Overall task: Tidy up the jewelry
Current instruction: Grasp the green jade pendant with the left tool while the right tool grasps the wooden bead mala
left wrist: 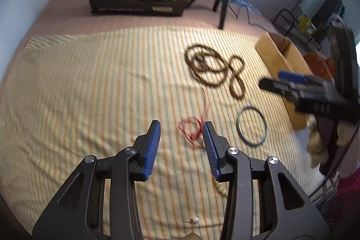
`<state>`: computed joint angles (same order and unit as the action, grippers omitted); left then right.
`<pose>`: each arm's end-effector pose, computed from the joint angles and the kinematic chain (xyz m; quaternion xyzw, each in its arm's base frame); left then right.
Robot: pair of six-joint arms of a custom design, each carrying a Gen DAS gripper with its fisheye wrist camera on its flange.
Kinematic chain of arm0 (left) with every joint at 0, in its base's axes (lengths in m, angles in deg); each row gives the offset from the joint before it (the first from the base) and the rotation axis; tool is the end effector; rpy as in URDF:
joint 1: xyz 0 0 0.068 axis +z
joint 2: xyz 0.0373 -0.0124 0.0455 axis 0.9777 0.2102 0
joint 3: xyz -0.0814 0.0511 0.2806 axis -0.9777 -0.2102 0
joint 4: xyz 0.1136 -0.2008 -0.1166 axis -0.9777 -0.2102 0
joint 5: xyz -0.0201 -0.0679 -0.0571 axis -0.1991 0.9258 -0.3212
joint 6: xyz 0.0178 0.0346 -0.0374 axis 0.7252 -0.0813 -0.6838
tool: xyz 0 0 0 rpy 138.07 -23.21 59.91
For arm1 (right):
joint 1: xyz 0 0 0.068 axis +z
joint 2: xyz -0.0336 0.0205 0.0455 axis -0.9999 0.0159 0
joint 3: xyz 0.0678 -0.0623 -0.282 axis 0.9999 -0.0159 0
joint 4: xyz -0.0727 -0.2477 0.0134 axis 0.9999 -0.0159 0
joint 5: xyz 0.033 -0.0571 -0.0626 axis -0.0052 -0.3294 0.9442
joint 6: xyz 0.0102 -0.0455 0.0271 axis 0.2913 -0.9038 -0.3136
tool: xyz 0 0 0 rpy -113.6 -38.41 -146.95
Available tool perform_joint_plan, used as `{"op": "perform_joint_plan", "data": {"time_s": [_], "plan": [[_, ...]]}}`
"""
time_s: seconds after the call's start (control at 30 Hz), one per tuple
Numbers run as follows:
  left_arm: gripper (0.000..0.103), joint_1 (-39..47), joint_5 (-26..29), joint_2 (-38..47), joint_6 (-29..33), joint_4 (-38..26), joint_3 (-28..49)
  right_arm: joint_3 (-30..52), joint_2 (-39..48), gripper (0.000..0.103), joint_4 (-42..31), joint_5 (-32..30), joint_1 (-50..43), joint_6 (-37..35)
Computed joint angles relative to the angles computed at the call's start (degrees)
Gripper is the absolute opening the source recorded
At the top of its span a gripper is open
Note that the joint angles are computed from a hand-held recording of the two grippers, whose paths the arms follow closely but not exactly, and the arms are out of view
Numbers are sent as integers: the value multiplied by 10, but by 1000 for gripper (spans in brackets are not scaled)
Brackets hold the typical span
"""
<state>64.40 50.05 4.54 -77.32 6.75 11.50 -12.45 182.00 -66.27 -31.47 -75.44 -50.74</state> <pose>0.2585 -0.0660 0.2171 -0.0270 0.9585 -0.1273 0.2537 0.3677 0.0979 0.2227 -0.2070 0.9402 0.1280 0.2382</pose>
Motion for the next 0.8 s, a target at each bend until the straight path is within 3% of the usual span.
{"op": "perform_joint_plan", "data": {"time_s": [0.1,0.17,0.23,0.37,0.53,0.8], "plan": [[27,-19,1,7,2,11,-14,8,11,94,-1,-2,1,8],[27,-26,5,10,-4,20,-21,15,18,94,-5,-6,2,13],[18,-36,5,11,-6,28,-27,21,26,94,-6,-7,6,17],[12,-72,-25,14,1,38,-28,26,37,93,-4,2,13,19],[11,-97,-53,31,14,50,-25,42,58,93,-4,-4,15,31],[12,-90,-43,62,6,58,-13,82,103,93,-15,-11,13,76]]}}
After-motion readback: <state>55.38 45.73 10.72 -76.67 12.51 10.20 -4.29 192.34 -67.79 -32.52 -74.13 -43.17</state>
